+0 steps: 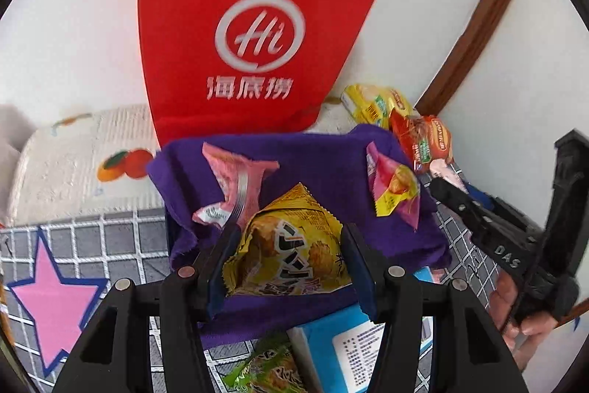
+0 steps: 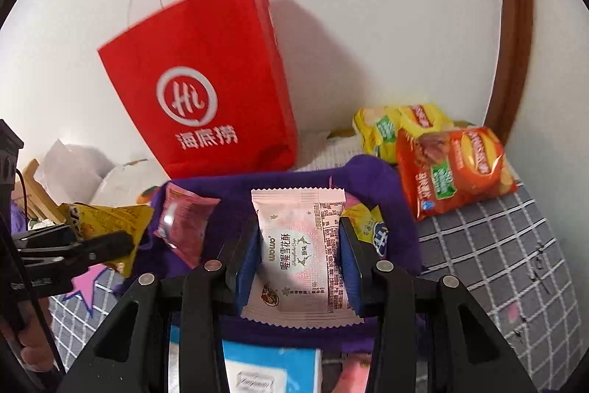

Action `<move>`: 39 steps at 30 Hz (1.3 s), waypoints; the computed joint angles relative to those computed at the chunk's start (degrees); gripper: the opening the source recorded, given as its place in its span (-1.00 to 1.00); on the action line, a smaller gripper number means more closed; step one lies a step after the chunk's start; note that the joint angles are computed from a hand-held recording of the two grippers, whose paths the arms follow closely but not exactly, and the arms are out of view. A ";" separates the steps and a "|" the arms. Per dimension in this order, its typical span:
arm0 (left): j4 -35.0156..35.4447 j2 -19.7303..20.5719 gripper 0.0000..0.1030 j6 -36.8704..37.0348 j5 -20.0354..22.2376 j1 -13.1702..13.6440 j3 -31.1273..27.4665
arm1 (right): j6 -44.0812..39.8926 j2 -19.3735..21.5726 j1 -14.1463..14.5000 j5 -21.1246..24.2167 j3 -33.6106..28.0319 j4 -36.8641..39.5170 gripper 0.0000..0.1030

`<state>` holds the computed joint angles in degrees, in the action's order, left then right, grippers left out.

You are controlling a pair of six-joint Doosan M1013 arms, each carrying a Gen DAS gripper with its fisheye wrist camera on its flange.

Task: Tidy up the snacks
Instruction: 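Carry both packets over the purple towel with both tools, then open both tools to release the packets onto the purple towel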

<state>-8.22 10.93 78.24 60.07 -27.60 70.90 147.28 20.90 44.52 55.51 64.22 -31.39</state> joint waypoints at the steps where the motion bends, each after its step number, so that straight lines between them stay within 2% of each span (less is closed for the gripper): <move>1: -0.14 0.22 0.04 0.01 0.20 0.13 -0.04 | 0.21 -0.02 -0.34 -0.39 0.53 1.00 -0.21; 4: 0.44 1.08 0.04 -0.41 1.30 0.34 -0.34 | -0.54 -0.45 -1.02 -2.13 2.39 3.25 -0.21; 14: 1.60 2.91 0.04 -2.52 4.87 0.40 -0.93 | -0.87 -0.68 -1.93 -3.82 4.91 6.10 -0.20; 22: 2.54 3.08 0.04 -2.80 5.21 -0.05 -0.95 | -0.22 -0.12 -1.87 -4.78 5.16 4.54 -0.19; 30: 2.38 3.56 0.04 -2.64 5.90 -0.09 -0.89 | -2.67 0.00 -2.30 -4.16 5.00 6.96 -0.18; 33: 1.91 3.83 0.04 -2.55 6.30 -0.08 -0.97 | -3.31 -0.23 -2.27 -4.27 5.16 7.00 -0.15; 39: 2.28 4.12 0.04 -2.52 7.07 -0.42 -1.06 | -4.11 -0.84 -2.27 -5.40 5.69 7.41 0.05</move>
